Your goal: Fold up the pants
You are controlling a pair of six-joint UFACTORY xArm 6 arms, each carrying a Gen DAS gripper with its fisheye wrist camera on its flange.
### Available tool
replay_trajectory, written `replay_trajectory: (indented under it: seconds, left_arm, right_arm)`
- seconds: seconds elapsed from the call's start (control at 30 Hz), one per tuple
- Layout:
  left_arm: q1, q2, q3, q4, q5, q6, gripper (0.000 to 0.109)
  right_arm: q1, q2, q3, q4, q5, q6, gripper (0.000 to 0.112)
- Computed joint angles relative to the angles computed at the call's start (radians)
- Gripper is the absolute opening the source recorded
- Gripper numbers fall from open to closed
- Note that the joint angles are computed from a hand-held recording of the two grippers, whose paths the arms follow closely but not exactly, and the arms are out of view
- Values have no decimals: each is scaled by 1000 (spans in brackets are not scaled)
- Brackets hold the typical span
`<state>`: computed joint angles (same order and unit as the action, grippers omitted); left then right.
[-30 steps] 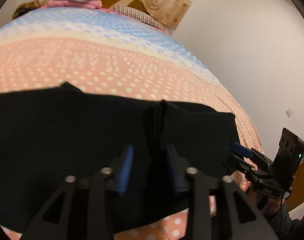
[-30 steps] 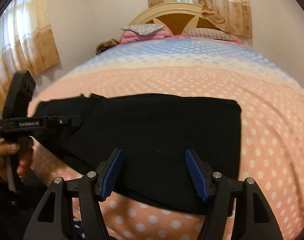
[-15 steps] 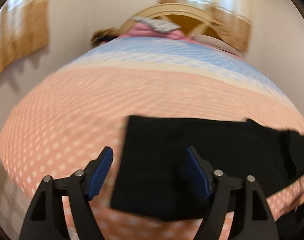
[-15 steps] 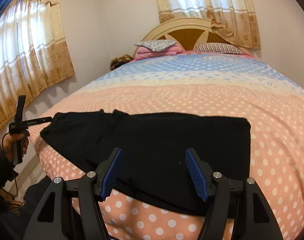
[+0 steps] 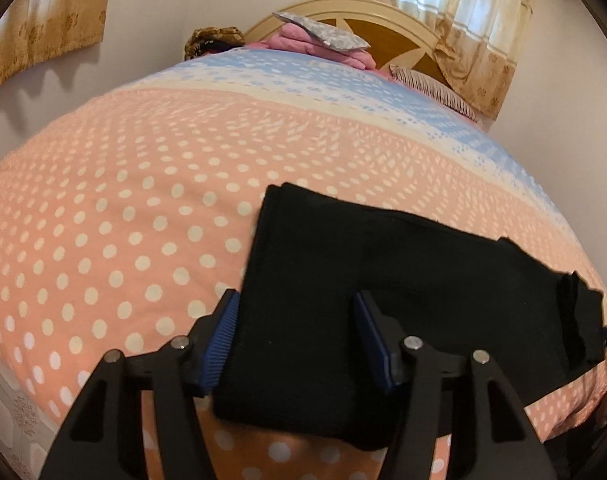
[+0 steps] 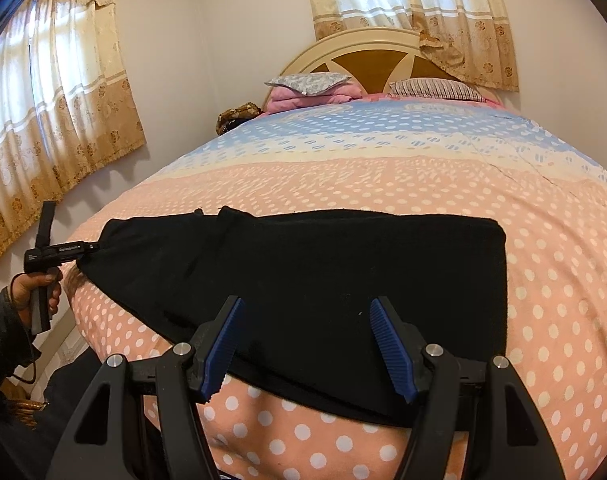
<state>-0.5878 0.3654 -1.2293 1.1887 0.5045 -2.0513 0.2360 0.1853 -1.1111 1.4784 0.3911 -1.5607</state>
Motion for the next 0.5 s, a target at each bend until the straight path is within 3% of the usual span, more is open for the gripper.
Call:
replay_trajectory:
  seconds: [0.1, 0.17, 0.2, 0.23, 0.33, 0.5]
  left_arm:
    - [23, -23, 35, 40, -68, -53, 56]
    - [33, -35, 47, 56, -108, -74, 40]
    - [41, -38, 53, 90, -139, -116, 26]
    - [53, -34, 50, 139, -187, -172, 22]
    - [41, -37, 43, 111, -166, -159, 22]
    - [28, -60, 27, 193, -151, -247, 22]
  right_arm:
    - [3, -5, 5, 11, -1, -12, 67]
    - [4, -2, 5, 7, 1, -2, 67]
    - [5, -1, 5, 6, 0, 0, 67]
    - [7, 0, 6, 6, -3, 2, 67]
    - [4, 2, 3, 8, -2, -1, 67]
    - [4, 3, 3, 49, -16, -31, 67]
